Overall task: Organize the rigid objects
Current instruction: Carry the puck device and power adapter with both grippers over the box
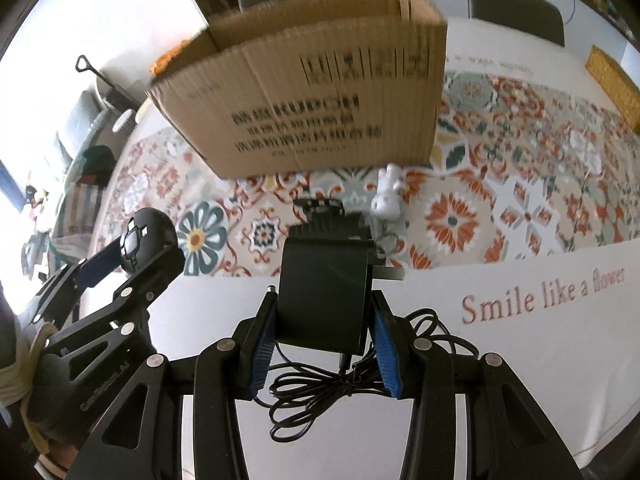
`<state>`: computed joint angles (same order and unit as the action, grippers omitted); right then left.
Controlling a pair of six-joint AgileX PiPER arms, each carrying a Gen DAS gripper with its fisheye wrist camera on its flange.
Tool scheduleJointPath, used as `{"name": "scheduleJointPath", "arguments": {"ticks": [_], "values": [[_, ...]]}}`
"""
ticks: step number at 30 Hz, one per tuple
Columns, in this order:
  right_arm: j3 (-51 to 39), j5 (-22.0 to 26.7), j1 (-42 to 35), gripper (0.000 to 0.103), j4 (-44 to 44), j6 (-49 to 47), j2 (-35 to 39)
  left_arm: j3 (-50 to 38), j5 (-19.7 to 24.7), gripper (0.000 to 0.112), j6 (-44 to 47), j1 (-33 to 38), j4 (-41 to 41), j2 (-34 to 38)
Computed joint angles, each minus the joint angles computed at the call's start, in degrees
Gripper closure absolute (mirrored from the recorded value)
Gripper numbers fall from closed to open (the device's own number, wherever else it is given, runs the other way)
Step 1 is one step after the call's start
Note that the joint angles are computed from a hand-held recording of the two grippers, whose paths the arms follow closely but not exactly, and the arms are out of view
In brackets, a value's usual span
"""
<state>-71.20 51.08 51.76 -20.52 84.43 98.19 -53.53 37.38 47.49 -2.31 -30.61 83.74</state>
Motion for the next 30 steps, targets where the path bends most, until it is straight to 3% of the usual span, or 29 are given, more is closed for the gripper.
{"name": "scheduleJointPath", "arguments": {"ticks": [8, 30], "values": [[-2.7, 4.4, 1.4, 0.059, -5.7, 1.1, -2.9, -2.7, 2.2, 0.051, -3.5, -0.5, 0.3, -3.5], [-5.8, 8.2, -0.4, 0.059, -14.0, -1.5, -9.5, -13.2, 1.5, 0.051, -15.5, -7.1, 7.1, -3.4]]}}
